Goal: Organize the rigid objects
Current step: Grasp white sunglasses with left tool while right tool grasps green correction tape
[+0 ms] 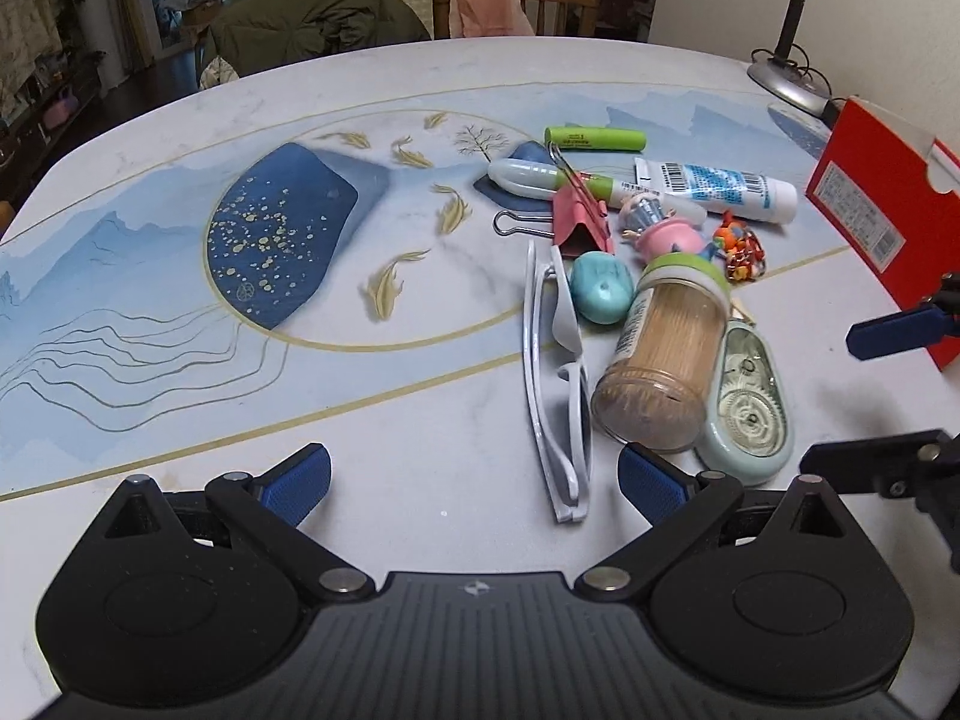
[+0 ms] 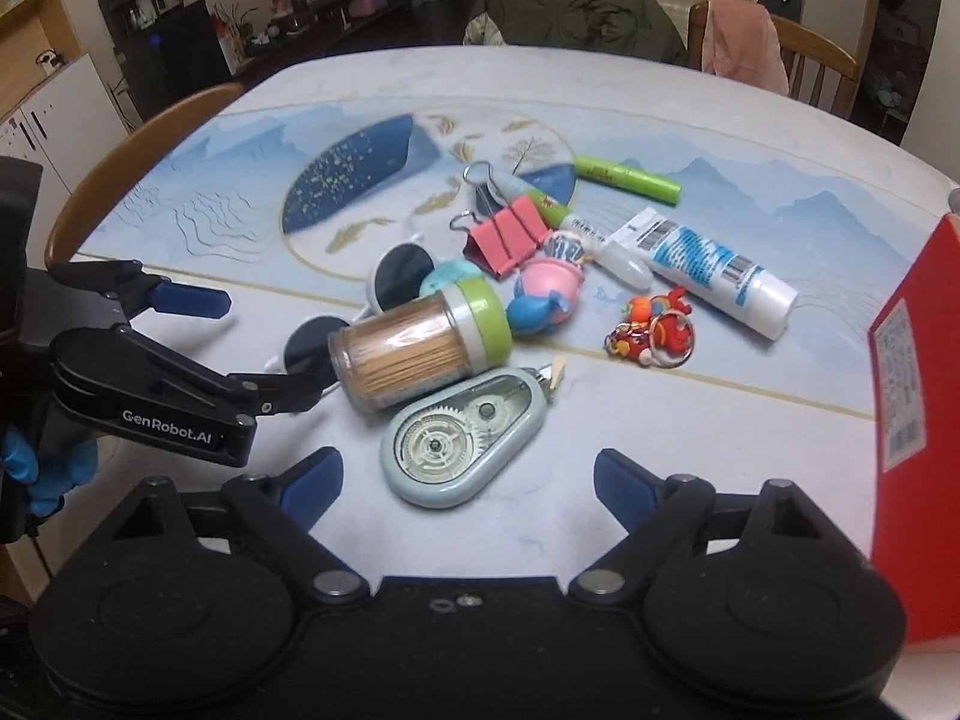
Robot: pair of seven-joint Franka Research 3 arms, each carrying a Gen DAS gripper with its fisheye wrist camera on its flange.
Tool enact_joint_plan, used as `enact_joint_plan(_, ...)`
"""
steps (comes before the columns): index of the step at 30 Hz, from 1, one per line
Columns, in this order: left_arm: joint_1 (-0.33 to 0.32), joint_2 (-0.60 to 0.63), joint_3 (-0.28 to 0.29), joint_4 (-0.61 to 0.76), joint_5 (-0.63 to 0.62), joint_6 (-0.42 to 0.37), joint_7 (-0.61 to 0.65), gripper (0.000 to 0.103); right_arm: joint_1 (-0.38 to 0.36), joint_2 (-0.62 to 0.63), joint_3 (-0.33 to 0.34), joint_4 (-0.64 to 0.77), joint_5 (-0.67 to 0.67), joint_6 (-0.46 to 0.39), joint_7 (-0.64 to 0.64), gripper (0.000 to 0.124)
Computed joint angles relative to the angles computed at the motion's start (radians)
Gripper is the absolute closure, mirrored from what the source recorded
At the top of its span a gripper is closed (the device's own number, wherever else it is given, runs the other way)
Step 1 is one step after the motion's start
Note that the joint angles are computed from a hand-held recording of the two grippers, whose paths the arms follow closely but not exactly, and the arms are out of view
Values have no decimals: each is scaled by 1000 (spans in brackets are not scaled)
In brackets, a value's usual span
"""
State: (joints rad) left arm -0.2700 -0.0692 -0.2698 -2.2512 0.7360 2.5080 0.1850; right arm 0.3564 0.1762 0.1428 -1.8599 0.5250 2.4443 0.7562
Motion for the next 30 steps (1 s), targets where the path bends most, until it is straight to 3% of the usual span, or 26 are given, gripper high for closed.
enact_joint_plan(5, 2, 24, 6, 9, 22, 6, 3, 1, 12, 32, 1, 22, -51, -16, 10, 37)
enact_joint_plan(15, 0, 62, 19, 41, 96, 16, -13, 4, 30, 66, 6, 27, -98, 36, 29, 43)
enact_joint_plan(26, -2, 101, 35, 82, 153, 68, 4, 35, 31, 101, 21, 52, -79, 86, 49, 45)
enact_joint_plan(30, -5, 110, 40, 91, 165, 87, 17, 54, 28, 105, 24, 53, -66, 99, 47, 46)
